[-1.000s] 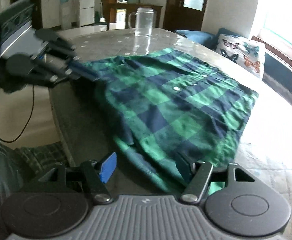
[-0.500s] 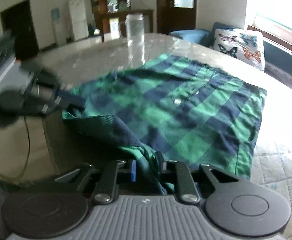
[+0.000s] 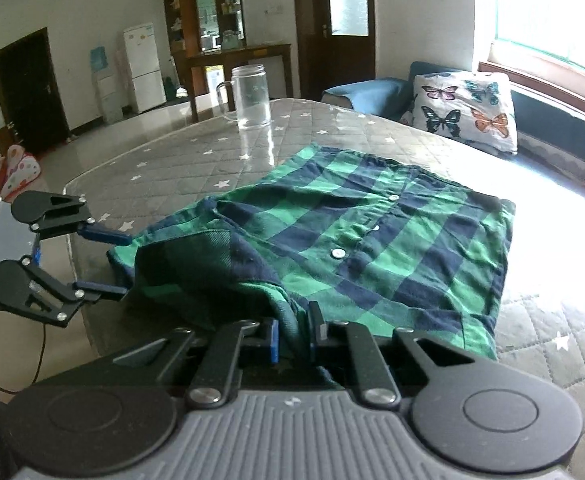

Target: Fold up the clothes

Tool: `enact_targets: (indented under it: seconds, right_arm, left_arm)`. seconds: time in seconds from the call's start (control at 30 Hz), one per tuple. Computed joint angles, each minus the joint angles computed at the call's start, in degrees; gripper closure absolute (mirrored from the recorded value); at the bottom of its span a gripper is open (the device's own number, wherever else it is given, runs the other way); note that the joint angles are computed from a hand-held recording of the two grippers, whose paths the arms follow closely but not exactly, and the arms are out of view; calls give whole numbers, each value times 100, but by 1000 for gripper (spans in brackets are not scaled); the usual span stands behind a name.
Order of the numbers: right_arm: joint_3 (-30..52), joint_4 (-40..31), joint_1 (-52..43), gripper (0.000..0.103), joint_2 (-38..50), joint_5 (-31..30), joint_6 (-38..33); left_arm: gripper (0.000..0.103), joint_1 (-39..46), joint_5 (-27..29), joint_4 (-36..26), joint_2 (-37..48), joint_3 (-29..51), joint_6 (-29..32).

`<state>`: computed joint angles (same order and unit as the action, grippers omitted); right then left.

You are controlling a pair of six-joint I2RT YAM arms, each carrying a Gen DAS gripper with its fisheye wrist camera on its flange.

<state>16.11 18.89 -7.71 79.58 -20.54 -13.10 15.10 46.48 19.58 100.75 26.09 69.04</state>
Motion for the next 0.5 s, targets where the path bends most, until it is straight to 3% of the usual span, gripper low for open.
enact_targets:
  seconds: [0.27, 0.4, 0.47, 0.5]
  right_arm:
    - [-64, 178, -210, 92, 48, -126, 237]
    - [-131, 330, -277, 92, 36, -128, 255]
    - [-172, 398, -267, 92, 89, -154, 230]
    - [-199, 434, -253, 92, 133, -151, 198]
  left_arm:
    - [34, -49, 20, -18, 67, -81, 495]
    - [35, -298, -170, 1034, 249, -357, 119]
    - [50, -478, -400, 1330, 385, -297, -260]
    - [66, -569, -534, 1425, 457, -239, -434]
